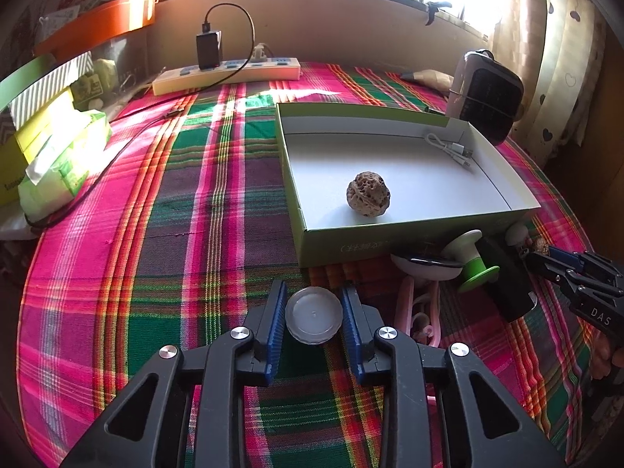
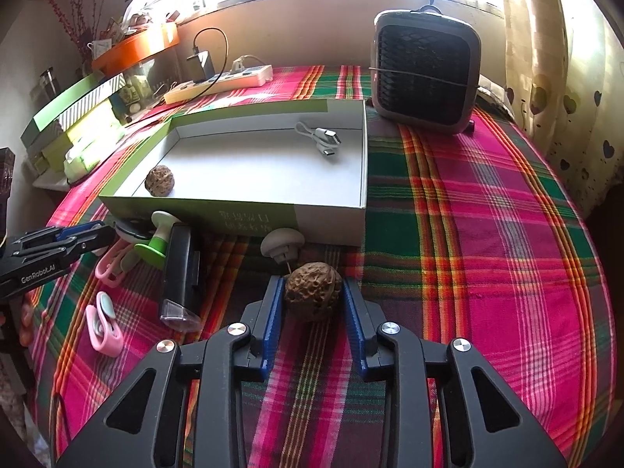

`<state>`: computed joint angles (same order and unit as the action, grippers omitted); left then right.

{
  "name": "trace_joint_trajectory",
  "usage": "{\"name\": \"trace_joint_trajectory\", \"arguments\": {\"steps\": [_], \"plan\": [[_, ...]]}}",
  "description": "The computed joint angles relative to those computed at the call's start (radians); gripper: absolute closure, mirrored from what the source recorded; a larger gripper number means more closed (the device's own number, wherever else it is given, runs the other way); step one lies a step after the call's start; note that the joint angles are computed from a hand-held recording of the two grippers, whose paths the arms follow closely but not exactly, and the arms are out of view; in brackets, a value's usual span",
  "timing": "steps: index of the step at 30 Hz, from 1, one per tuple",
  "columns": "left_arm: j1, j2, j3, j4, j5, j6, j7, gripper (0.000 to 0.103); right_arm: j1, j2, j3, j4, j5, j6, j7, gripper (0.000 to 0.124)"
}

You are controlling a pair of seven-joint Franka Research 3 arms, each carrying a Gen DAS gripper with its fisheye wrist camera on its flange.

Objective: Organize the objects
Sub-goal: 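Close the left gripper on the white cap while the right gripper closes on the walnut, then lift and carry the cap in the left gripper and walnut in the right gripper over the tray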

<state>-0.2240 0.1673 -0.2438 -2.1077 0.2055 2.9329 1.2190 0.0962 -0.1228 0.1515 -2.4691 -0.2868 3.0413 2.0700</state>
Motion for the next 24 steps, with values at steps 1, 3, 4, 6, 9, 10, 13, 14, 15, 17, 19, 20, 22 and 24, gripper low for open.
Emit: {"name": "trace_joint_trajectory", "arguments": {"steps": [1, 3, 4, 6, 9, 10, 13, 14, 15, 17, 19, 20, 22, 24], "plan": [[-0.001, 0.000, 0.001, 0.000, 0.002, 0.000, -0.003, 0.077, 0.007, -0.002, -0.006, -0.004, 0.015, 0.004, -0.009, 0.093], [-0.001, -0.001, 0.001, 0.000, 0.002, -0.001, -0.003, 0.077, -0.002, -0.006, 0.001, -0.009, 0.009, 0.005, 0.003, 0.093], [-0.001, -0.001, 0.000, 0.000, 0.002, -0.001, -0.003, 0.077, -0.006, -0.009, 0.005, -0.011, 0.004, 0.006, 0.011, 0.093], [0.000, -0.001, 0.000, -0.001, 0.003, 0.000, -0.003, 0.077, -0.005, -0.011, 0.003, -0.014, 0.013, 0.007, 0.006, 0.093], [-0.001, -0.001, 0.001, -0.001, 0.003, 0.001, -0.005, 0.077, -0.009, -0.011, 0.008, -0.012, 0.013, 0.003, 0.005, 0.093], [0.000, -0.001, 0.000, -0.002, 0.003, 0.002, -0.003, 0.077, -0.009, -0.012, 0.009, -0.014, 0.011, 0.004, 0.007, 0.093], [-0.001, -0.003, 0.002, -0.005, 0.007, 0.005, -0.006, 0.077, -0.014, -0.012, 0.013, -0.013, 0.005, 0.003, 0.014, 0.093], [-0.001, -0.003, 0.002, -0.005, 0.008, 0.005, -0.005, 0.078, -0.017, -0.012, 0.015, -0.014, -0.001, 0.004, 0.019, 0.093], [-0.001, -0.004, 0.002, -0.005, 0.009, 0.005, -0.004, 0.078, -0.019, -0.013, 0.017, -0.014, -0.005, 0.004, 0.023, 0.093], [0.000, -0.005, 0.001, -0.006, 0.008, 0.005, -0.004, 0.078, -0.018, -0.013, 0.016, -0.014, -0.006, 0.004, 0.024, 0.093], [-0.001, -0.006, 0.001, -0.006, 0.007, 0.004, -0.005, 0.078, -0.014, -0.012, 0.012, -0.014, -0.001, 0.008, 0.018, 0.093], [-0.001, -0.006, 0.001, -0.006, 0.007, 0.003, -0.006, 0.078, -0.013, -0.012, 0.011, -0.015, 0.002, 0.009, 0.016, 0.093], [0.002, -0.006, -0.002, -0.009, 0.000, 0.007, 0.003, 0.078, -0.020, -0.014, 0.017, -0.016, -0.006, 0.010, 0.025, 0.093], [0.002, -0.007, -0.001, -0.009, 0.001, 0.007, 0.002, 0.078, -0.021, -0.015, 0.018, -0.017, -0.007, 0.013, 0.027, 0.093]]}}
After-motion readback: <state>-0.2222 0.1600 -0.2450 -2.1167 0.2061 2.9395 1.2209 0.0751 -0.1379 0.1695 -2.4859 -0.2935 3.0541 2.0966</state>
